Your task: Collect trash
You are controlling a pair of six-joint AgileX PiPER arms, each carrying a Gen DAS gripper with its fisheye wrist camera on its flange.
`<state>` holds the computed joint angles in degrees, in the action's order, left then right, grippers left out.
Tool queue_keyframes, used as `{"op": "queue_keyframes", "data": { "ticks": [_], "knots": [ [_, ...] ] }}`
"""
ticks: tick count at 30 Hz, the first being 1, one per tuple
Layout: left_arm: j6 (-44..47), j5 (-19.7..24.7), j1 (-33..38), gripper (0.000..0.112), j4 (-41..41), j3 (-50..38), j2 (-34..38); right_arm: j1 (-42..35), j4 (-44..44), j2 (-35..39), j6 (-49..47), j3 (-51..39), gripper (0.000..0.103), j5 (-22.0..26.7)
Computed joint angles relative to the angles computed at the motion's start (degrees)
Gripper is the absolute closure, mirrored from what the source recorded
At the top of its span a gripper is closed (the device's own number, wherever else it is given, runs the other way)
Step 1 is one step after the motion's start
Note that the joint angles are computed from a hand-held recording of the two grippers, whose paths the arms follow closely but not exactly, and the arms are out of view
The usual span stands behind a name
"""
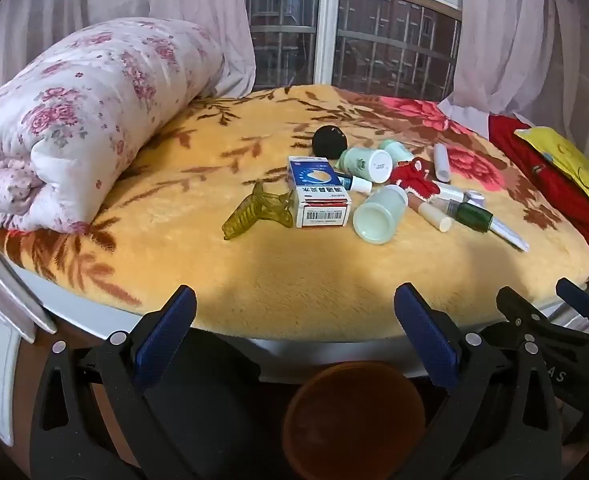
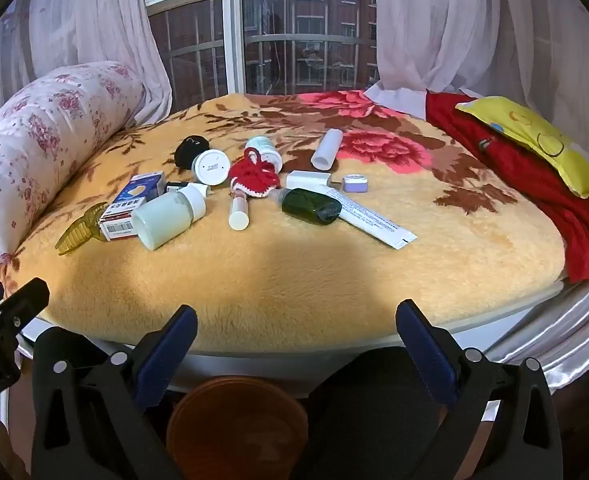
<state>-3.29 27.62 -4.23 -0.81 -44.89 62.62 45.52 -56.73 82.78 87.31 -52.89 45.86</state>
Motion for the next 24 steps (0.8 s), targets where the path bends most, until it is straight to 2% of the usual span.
{"op": "queue_keyframes", "data": {
  "ticks": [3, 10, 15, 24],
  "knots": [
    [2.34, 1.52, 1.17, 0.015, -3.53, -0.85, 0.52, 0.10, -0.63, -0.09, 0.36, 0.15, 0.005, 0.09],
    [-5.69, 1.43, -3.05, 0.015, 5.91, -1.30, 0.71, -0.17, -0.08, -0.26, -0.37, -0.05, 0.005, 0.11],
    [-3.36, 0.83, -1.65, 0.015, 3.80, -0.34, 0.34, -0.22, -0.01, -0.55, -0.29, -0.03, 0.005, 0.20],
    [-5.73, 0.49, -2.02, 0.015, 5.84, 0.05, 0.72, -0.71, -0.34, -0.42, -0.06, 0.47, 0.005, -0.69]
  ]
}}
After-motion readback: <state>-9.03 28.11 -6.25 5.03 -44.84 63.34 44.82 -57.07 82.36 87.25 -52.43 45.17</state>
